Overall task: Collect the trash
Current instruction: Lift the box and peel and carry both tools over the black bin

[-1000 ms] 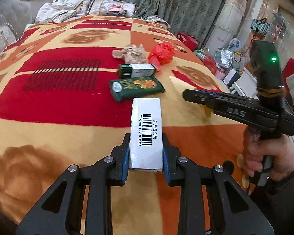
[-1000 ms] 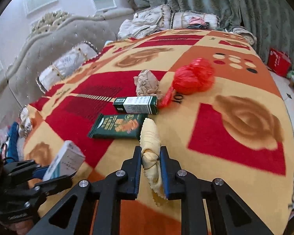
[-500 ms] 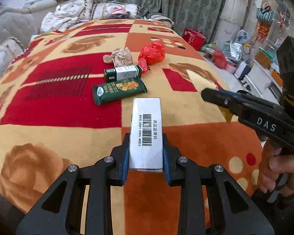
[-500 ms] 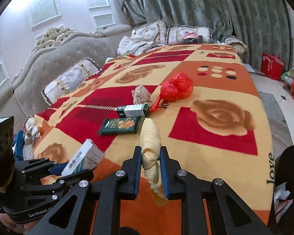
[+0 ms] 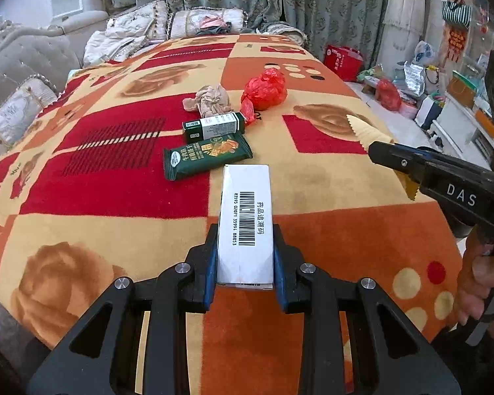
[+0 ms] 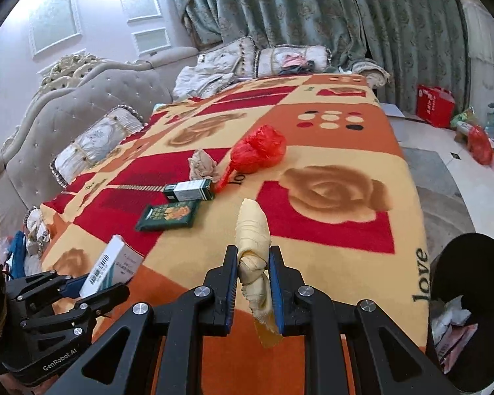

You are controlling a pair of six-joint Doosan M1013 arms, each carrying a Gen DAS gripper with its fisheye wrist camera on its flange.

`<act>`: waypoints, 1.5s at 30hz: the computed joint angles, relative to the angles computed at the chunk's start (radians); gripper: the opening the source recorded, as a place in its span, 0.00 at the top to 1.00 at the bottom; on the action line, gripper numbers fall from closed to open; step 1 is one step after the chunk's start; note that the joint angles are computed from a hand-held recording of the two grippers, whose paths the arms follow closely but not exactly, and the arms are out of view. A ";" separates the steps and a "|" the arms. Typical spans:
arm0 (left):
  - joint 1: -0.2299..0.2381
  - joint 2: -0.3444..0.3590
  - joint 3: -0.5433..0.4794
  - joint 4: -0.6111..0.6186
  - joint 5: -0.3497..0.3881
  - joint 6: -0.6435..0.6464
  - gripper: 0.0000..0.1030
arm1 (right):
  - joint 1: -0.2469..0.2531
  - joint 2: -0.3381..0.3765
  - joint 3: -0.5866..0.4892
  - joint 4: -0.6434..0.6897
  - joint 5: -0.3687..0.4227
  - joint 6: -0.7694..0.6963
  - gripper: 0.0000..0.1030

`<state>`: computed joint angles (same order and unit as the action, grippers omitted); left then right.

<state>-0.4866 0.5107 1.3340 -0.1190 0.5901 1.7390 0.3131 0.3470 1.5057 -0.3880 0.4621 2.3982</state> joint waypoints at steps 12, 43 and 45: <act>-0.023 -0.006 0.017 0.070 -0.033 -0.042 0.75 | -0.005 -0.022 0.027 -0.055 0.006 0.060 0.83; -0.123 0.105 -0.160 -0.343 0.120 0.524 0.75 | -0.115 -0.139 0.193 -0.296 0.137 0.558 0.83; -0.129 0.133 -0.206 -0.431 0.197 0.605 0.75 | -0.125 -0.140 0.197 -0.284 0.150 0.557 0.83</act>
